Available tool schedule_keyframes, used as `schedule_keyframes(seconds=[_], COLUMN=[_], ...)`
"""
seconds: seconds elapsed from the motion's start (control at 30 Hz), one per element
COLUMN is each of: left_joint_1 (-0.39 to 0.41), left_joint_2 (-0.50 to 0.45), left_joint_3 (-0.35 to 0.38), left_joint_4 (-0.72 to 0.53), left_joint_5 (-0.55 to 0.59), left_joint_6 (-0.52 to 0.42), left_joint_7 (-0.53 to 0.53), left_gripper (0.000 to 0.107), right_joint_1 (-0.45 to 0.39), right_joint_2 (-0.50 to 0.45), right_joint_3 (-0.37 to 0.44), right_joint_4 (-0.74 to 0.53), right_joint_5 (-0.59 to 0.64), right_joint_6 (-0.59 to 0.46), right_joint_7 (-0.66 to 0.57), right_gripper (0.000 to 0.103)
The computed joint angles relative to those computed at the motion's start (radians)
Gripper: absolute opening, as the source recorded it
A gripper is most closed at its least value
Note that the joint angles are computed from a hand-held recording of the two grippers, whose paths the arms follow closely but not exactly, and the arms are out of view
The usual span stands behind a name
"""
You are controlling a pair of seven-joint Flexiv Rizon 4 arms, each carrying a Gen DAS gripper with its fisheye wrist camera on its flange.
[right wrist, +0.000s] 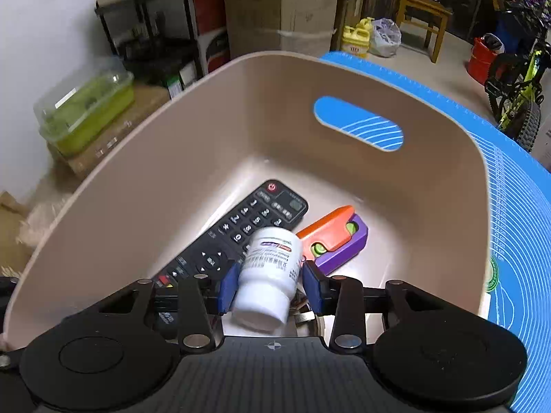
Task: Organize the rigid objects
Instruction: 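Carry the white pill bottle into the basket and release it on the remote, then move the right gripper back toward the green tin and charger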
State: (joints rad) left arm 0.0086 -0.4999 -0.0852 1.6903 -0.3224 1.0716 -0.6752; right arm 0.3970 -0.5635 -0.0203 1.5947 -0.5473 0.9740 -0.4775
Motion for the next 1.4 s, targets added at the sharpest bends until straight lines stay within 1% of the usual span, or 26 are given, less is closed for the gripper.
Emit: schedule_keyframes(seconds=[0.07,0.2,0.3,0.37,0.43,0.5,0.53,0.6,0.67,0.73,0.8,0.83,0.93,1.03,1.17,1.27,1.4], left_joint_1=[0.0,-0.001,-0.001,-0.001,0.0,-0.001,-0.003,-0.004,-0.004,-0.006,-0.005,-0.005,-0.005,-0.004,-0.005,-0.005,-0.006], left_joint_2=[0.0,-0.001,-0.001,-0.001,-0.001,-0.001,-0.002,-0.001,-0.002,-0.001,-0.002,-0.002,-0.002,-0.002,-0.002,-0.002,-0.002], left_joint_3=[0.0,-0.001,0.0,0.0,-0.001,0.0,0.0,0.001,0.0,0.002,0.001,0.001,0.0,0.0,0.0,0.001,0.001], left_joint_4=[0.0,0.0,-0.001,0.0,0.0,0.0,0.0,0.001,0.002,0.002,0.002,0.002,0.002,0.002,0.001,0.001,0.001], left_joint_5=[0.0,0.0,0.002,0.002,0.001,0.002,0.004,0.006,0.006,0.008,0.008,0.008,0.009,0.008,0.008,0.009,0.01], left_joint_6=[0.001,0.001,0.001,0.001,0.002,0.001,0.003,0.005,0.004,0.005,0.005,0.005,0.005,0.005,0.004,0.004,0.004], left_joint_7=[-0.001,-0.002,-0.003,-0.005,-0.004,-0.003,-0.004,-0.005,-0.006,-0.009,-0.009,-0.009,-0.009,-0.008,-0.008,-0.009,-0.011], left_gripper=[0.014,0.014,0.014,0.014,0.014,0.014,0.014,0.014,0.014,0.014,0.014,0.014,0.014,0.014,0.014,0.014,0.014], right_joint_1=[0.011,0.043,0.061,0.066,0.059,0.042,0.032,0.005,-0.027,-0.048,-0.073,-0.085,-0.116,-0.158,-0.229,-0.279,-0.31], right_joint_2=[0.032,0.109,0.182,0.236,0.293,0.34,0.359,0.396,0.417,0.427,0.437,0.436,0.417,0.394,0.353,0.321,0.285], right_joint_3=[-0.03,-0.112,-0.185,-0.224,-0.244,-0.239,-0.229,-0.207,-0.186,-0.161,-0.141,-0.131,-0.098,-0.07,-0.037,-0.011,0.006], right_joint_4=[0.056,0.172,0.262,0.316,0.366,0.406,0.423,0.458,0.481,0.495,0.512,0.517,0.526,0.529,0.532,0.535,0.528], right_joint_5=[-0.041,-0.214,-0.427,-0.59,-0.754,-0.874,-0.904,-0.928,-0.933,-0.924,-0.959,-0.976,-0.975,-0.969,-0.967,-0.988,-1.013], right_joint_6=[0.066,0.169,0.227,0.234,0.209,0.163,0.138,0.102,0.09,0.048,0.002,-0.012,-0.061,-0.063,-0.001,0.041,0.085], right_joint_7=[0.057,0.225,0.427,0.581,0.74,0.861,0.894,0.946,0.981,0.977,0.988,0.994,0.976,0.978,1.027,1.055,1.06], right_gripper=[0.066,0.066,0.066,0.067,0.068,0.069,0.07,0.073,0.074,0.074,0.074,0.074,0.074,0.074,0.074,0.074,0.074])
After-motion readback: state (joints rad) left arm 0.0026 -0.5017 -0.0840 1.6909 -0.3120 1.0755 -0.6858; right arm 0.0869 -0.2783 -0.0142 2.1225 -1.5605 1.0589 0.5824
